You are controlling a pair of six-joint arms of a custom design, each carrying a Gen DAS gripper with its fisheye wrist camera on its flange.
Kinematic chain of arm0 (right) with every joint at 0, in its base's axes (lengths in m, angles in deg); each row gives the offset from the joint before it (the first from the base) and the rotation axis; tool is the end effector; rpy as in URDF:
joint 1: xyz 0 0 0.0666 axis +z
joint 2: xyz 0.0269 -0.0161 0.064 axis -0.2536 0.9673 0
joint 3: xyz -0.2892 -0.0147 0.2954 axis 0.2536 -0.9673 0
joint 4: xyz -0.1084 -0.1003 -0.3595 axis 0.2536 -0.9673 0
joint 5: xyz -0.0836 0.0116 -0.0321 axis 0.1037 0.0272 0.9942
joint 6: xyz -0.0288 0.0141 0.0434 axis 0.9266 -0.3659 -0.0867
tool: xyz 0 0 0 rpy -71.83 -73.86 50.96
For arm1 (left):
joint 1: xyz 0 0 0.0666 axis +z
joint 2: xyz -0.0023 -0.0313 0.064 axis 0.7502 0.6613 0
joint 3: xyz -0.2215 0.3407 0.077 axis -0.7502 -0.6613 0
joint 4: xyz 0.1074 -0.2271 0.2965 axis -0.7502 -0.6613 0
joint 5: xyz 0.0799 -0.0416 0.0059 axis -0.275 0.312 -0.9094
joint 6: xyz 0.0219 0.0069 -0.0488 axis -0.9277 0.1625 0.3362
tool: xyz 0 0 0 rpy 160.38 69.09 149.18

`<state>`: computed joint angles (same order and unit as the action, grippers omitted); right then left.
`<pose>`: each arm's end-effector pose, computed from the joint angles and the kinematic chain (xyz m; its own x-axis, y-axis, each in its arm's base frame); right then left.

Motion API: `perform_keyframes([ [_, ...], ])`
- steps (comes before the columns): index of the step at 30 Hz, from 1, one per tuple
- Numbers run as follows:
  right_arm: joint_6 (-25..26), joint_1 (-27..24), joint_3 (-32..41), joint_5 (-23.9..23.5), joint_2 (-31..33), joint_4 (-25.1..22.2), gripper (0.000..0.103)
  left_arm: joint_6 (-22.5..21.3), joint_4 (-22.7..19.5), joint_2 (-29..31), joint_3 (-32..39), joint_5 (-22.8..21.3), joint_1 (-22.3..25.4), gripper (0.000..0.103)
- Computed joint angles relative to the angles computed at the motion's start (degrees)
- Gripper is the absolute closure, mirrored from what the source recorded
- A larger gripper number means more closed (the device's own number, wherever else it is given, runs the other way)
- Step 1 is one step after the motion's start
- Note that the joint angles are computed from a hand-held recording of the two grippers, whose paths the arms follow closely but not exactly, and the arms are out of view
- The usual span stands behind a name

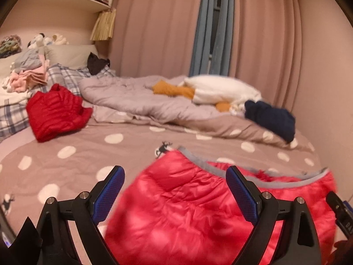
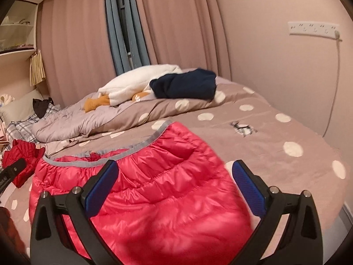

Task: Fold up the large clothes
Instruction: 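Grasp the grey-trimmed end of the red bundle with both grippers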

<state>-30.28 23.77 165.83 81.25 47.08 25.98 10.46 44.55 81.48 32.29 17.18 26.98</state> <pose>0.4053 0.2892 0.5322 -0.3997 0.2852 -0.8711 0.3305 0.9313 0.1533 0.4824 -0.1793 0.4980 -0.4579 -0.1366 -0.8784 -0.0598 0.9906 -0.1228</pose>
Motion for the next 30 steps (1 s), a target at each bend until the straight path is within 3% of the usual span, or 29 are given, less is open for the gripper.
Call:
perform_keyframes([
  [3,-1.25,-2.99,0.61,-4.37,3.15,-0.6,0.0,-1.51,-1.15,5.94,2.0,0.98,0.12,0.01],
  [5,-1.45,-4.71,0.57,-5.34,5.78,-1.88,0.0,-0.05,-3.27,9.85,3.09,2.39,0.46,0.012],
  [6,-2.38,-5.86,0.71,-7.58,7.24,-3.34,0.0,1.52,-1.69,10.53,2.44,3.7,0.86,0.012],
  [7,-3.46,-7.26,-0.73,-11.79,7.64,-2.05,0.0,2.39,-0.18,10.72,2.1,3.67,0.97,0.012],
  [8,-4.17,-8.36,-3.38,-14.87,7.05,2.12,0.0,2.31,-0.12,11.08,2.59,3.55,0.88,0.012],
  [9,-4.44,-9.03,-5.26,-15.93,6.41,5.56,0.0,1.7,-0.24,11.69,3.33,3.81,0.87,0.012],
  [12,-6.87,-10.43,-6.26,-18.37,6.9,6.81,0.0,1.67,-1.31,13.29,4.78,4.3,0.98,0.012],
  [17,-7.27,-9.63,-3.8,-16.31,9.49,3.54,0.0,1.79,-1.68,14.11,4.98,3.54,0.88,0.011],
  [26,-6.18,-10.53,-3.19,-16.24,10.14,2.87,0.0,1.77,-4.37,14.37,6.39,2.51,0.76,0.011],
  [28,-6.05,-10.41,-3.06,-15.99,9.97,2.57,0.0,1.34,-8.28,12.85,6.74,1.82,0.8,0.011],
  [30,-7.39,-9.65,-1.46,-14.47,9.85,-1.52,0.0,2.31,-7.62,9.28,3.91,0.71,0.76,0.011],
])
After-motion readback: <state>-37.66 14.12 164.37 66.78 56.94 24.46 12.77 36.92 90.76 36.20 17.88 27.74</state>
